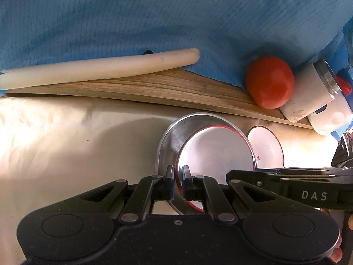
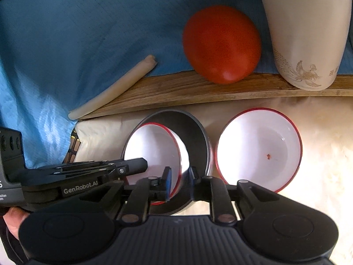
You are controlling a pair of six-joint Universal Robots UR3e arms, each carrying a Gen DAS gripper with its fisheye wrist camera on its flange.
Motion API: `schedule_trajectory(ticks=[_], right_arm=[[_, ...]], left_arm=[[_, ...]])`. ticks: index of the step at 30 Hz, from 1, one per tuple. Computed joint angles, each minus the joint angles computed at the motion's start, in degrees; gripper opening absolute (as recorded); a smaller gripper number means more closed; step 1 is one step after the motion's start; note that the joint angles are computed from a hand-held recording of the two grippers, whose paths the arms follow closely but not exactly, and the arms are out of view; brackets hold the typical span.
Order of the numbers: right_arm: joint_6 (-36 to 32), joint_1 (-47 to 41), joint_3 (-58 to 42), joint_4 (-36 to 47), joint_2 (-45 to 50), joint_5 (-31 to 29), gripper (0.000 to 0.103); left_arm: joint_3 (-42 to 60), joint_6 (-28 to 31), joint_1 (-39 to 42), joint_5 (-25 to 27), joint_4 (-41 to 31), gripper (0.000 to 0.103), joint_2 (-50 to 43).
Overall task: Organize plates and bowls
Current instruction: 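Carry the white bowl over the large steel bowl and lower it inside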
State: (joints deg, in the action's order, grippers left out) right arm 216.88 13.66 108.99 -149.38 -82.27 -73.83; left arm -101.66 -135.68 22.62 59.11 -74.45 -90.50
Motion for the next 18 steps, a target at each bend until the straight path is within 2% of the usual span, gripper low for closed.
schedule_trajectory(ticks=[8,13,18], right_arm=[[0.1,-0.5,0.9,-1.6,-0.2,1.4,0.033],[-0.1,-0.8,2.2,-2.8,-0.8,2.4,0.035],[-0.2,-0.7,3.3,-4.2,-1.7,2.6,0.043]], left_arm=[[0.3,0.0,0.4,-0.4,-0.8,0.008,0.0],[0.0,0.8,1.4,-1.1,-1.8,0.015,0.8],[-0.4,1.1,2.0,-1.3,-2.2,0.016,1.4]])
